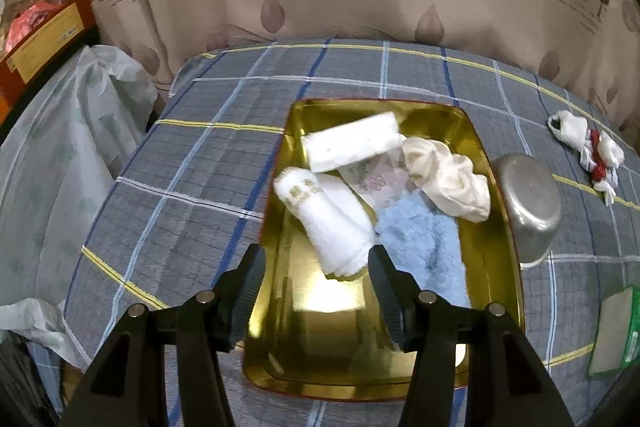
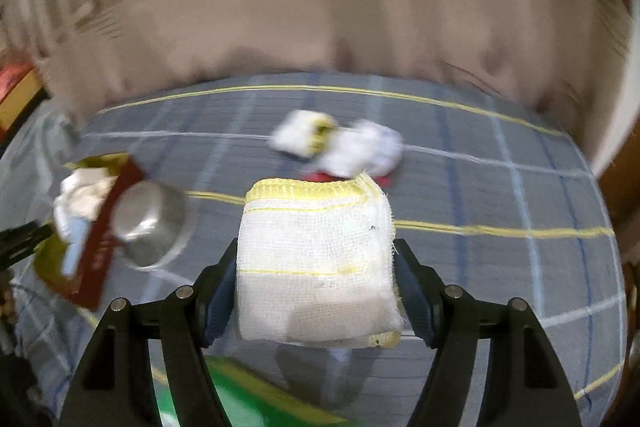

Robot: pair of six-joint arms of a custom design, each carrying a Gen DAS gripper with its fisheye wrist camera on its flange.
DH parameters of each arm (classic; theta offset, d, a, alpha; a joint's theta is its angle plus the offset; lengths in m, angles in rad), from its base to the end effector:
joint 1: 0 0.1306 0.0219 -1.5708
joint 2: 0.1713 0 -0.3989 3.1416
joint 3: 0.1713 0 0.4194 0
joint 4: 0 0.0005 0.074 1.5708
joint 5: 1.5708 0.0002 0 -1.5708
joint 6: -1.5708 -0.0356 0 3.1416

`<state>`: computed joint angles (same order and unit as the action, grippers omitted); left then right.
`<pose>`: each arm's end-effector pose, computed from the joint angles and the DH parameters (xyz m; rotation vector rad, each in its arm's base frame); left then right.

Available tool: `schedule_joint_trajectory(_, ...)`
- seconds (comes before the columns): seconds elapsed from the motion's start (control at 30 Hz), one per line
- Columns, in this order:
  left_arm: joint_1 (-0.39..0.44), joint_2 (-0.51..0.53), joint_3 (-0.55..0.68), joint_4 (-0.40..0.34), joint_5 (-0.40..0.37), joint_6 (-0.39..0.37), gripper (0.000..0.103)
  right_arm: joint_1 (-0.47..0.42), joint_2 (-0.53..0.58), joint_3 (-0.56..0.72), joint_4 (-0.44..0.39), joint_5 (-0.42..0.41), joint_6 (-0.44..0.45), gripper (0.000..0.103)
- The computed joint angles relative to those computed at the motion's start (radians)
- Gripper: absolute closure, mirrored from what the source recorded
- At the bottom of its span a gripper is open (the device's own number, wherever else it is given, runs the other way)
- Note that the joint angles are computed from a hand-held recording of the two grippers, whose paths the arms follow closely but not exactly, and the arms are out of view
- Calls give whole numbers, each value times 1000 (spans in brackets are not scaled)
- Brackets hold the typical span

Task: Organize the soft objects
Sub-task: 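Carry the gauze cloth with the right gripper into the gold tray and release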

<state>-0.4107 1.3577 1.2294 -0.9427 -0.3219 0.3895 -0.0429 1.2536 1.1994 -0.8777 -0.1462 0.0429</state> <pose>0.4376 -0.1788 0.3808 -0.0788 2.5585 0.1282 0.4474 -0.0145 0.4147 -0.0604 2.4937 0.1471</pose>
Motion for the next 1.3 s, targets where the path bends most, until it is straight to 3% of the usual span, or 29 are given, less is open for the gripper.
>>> schedule_joint_trajectory(0.47,47,-39,-11,-4,-4,23,48,335,80,49,13,-52,10,35)
schedule_joint_trajectory(0.7,79,-59,-18,-11,3,60,48,469,127,58,43,-32,33,35)
schedule_joint_trajectory(1.0,119,-80,-31,-16,31,86,48,558,193,83,71,-1,57,35)
schedule_joint_trajectory(1.3,128,-77,-30,-22,49,90,48,582,260,125,85,39,48,34)
